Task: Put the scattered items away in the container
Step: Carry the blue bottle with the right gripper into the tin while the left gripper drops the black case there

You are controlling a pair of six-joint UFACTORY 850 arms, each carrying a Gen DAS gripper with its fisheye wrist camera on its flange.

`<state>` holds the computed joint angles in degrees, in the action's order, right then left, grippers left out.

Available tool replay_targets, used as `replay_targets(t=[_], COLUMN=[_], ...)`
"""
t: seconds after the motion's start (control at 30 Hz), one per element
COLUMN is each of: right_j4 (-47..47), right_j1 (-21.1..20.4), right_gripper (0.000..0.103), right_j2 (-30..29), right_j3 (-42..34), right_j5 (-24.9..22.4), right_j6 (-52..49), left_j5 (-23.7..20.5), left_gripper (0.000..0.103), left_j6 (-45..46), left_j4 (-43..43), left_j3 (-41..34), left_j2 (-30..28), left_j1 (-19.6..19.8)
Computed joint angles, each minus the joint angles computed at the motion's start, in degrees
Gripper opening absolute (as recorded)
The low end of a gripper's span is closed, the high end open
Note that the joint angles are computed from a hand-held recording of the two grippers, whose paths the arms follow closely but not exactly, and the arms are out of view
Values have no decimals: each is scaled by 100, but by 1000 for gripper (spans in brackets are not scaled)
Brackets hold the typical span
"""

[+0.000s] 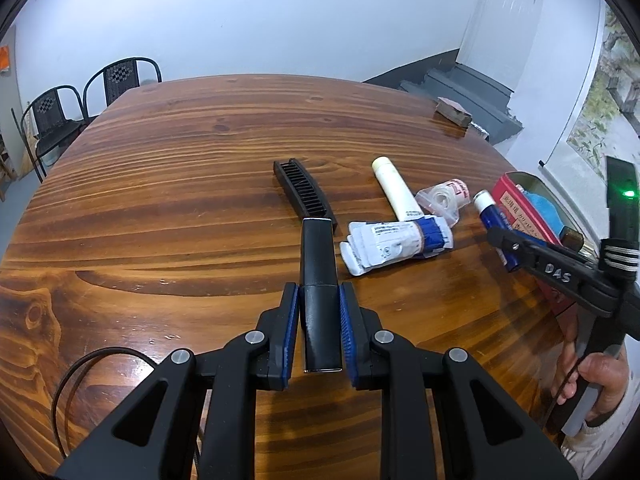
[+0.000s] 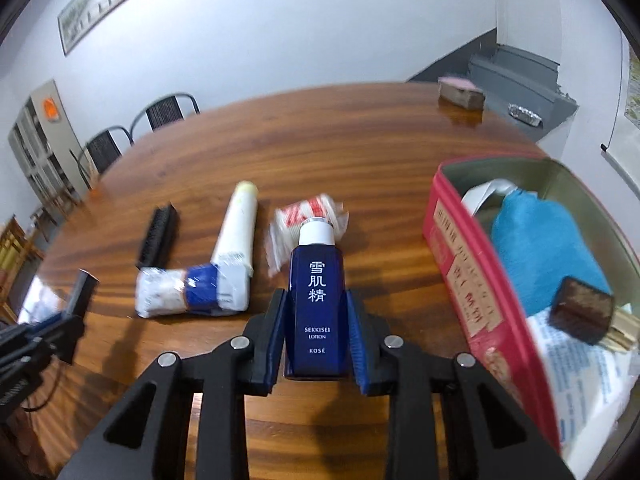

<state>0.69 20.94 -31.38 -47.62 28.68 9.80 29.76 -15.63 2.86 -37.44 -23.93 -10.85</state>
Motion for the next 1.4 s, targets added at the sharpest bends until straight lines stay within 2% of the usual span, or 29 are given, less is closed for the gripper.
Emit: replay_targets(t=[0.4, 0.9, 1.07, 1.4], right_j4=[-192, -38, 173, -140], right_j1=[-171, -1074, -1470, -2134], right_gripper=[32, 32, 32, 32], right_j2=[555, 1126, 1161, 1021], right_j3=[624, 1497, 1622, 1550], right_j5=[750, 1683, 1759, 1639], right_j6=[365, 440, 303, 433], left_j5=[-80, -334, -460, -652], left_gripper=[22, 22, 22, 22], left_j6=[1, 417, 504, 981], left_j4=[-128, -581, -676, -1136], left_j3=[-99, -441, -619, -961], left_j2=[62, 56, -35, -134], left_j1=[-481, -1197, -1399, -1770])
